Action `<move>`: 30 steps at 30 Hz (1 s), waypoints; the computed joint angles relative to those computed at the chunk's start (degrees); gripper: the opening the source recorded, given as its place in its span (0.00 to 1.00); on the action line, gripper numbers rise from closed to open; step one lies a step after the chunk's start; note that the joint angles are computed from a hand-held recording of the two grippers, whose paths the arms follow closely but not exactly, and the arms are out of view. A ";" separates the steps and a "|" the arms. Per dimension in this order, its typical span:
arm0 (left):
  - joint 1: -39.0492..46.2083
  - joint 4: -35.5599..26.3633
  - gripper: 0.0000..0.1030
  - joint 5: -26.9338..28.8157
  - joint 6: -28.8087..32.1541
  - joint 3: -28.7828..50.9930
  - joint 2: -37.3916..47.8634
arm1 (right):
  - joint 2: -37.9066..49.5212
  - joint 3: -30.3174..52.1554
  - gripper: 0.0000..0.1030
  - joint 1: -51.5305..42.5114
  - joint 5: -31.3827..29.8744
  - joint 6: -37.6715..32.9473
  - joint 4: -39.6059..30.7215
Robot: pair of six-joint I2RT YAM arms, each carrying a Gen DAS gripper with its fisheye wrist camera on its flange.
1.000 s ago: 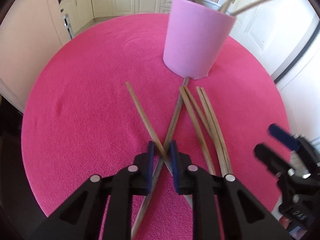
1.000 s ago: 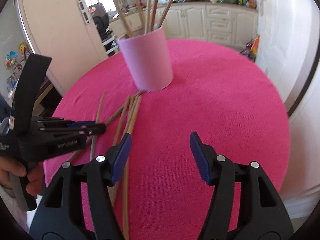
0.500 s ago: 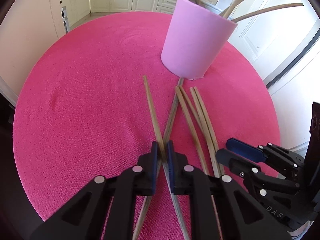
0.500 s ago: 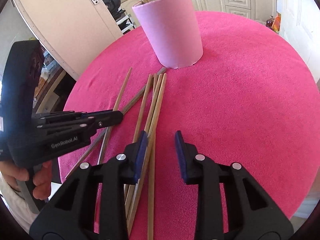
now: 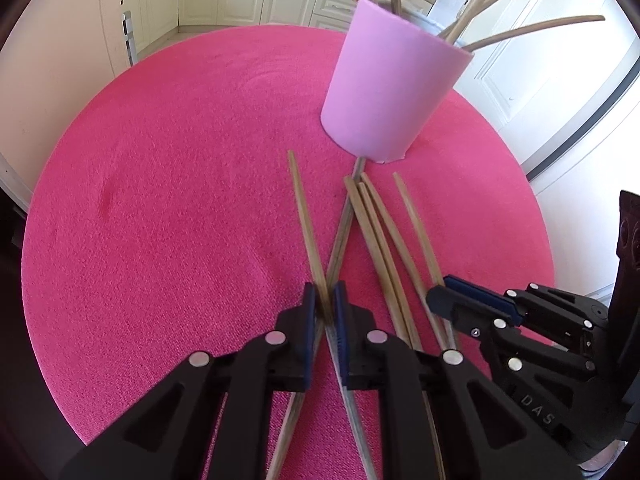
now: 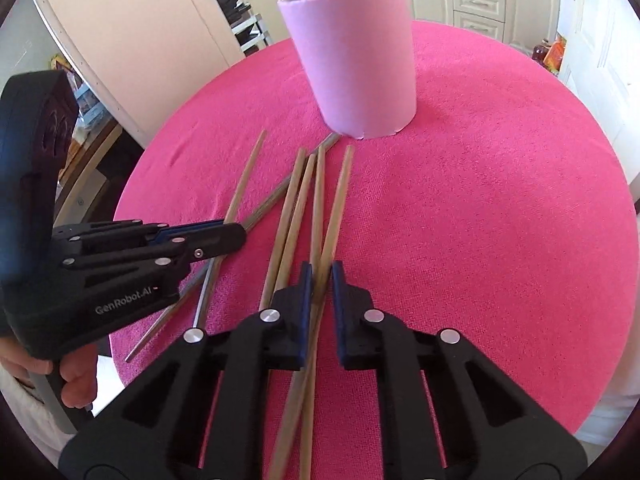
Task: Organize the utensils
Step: 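Close the right tool on a chopstick while the left tool holds its chopstick, then lift both held chopsticks upright and carry them over the pink cup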
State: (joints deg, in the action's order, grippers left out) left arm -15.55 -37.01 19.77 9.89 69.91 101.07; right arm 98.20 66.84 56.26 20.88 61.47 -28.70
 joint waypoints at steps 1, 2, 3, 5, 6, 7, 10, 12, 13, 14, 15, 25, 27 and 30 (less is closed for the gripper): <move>0.28 0.12 0.08 0.37 0.22 -0.31 -0.45 | -1.20 -1.24 0.08 0.25 0.67 0.12 0.93; 0.34 0.54 0.08 0.63 0.02 -0.77 -1.14 | -0.90 -0.67 0.08 0.24 0.99 -0.06 1.06; 0.38 0.65 0.07 0.92 0.00 -0.87 -1.61 | -1.57 -0.92 0.07 0.50 1.60 -0.10 1.23; 0.58 0.94 0.06 1.94 0.12 -1.28 -3.05 | -2.48 -0.78 0.07 1.05 3.08 -0.47 1.11; 0.54 1.03 0.06 2.21 0.11 -1.43 -3.73 | -3.00 -0.76 0.07 1.32 3.71 -0.67 1.20; 0.56 1.07 0.06 2.33 0.13 -1.54 -4.25 | -3.30 -0.61 0.07 1.59 4.50 -0.82 1.17; 0.64 1.54 0.06 3.38 0.20 -2.48 -6.41 | -4.73 -1.26 0.07 2.17 5.84 -1.48 2.31; 0.51 2.62 0.06 3.93 -0.48 -3.67 -8.23 | -5.81 -1.61 0.07 2.76 7.22 -1.87 3.05; 0.65 2.95 0.06 4.52 -0.55 -4.10 -9.23 | -6.48 -1.91 0.07 3.01 7.90 -2.21 3.59; 0.74 3.32 0.06 4.91 -0.60 -4.57 -10.35 | -7.28 -2.11 0.07 3.39 8.87 -2.69 3.97; 0.81 3.74 0.06 5.24 -0.53 -5.05 -11.51 | -7.89 -2.23 0.07 3.59 9.55 -2.94 4.16; -0.56 9.18 0.06 4.84 -2.82 -7.36 -20.26 | -10.71 -1.58 0.07 5.98 17.32 -6.02 6.78; -0.88 9.82 0.06 4.89 -3.21 -7.29 -21.05 | -10.96 -1.38 0.07 6.27 18.60 -6.60 7.17; -1.58 10.78 0.06 4.42 -3.25 -7.13 -21.69 | -11.25 -0.70 0.07 7.02 20.95 -7.15 7.12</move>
State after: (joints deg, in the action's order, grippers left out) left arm -17.14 -26.23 24.19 6.64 62.77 79.38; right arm 86.95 66.14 63.28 41.84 54.32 -21.58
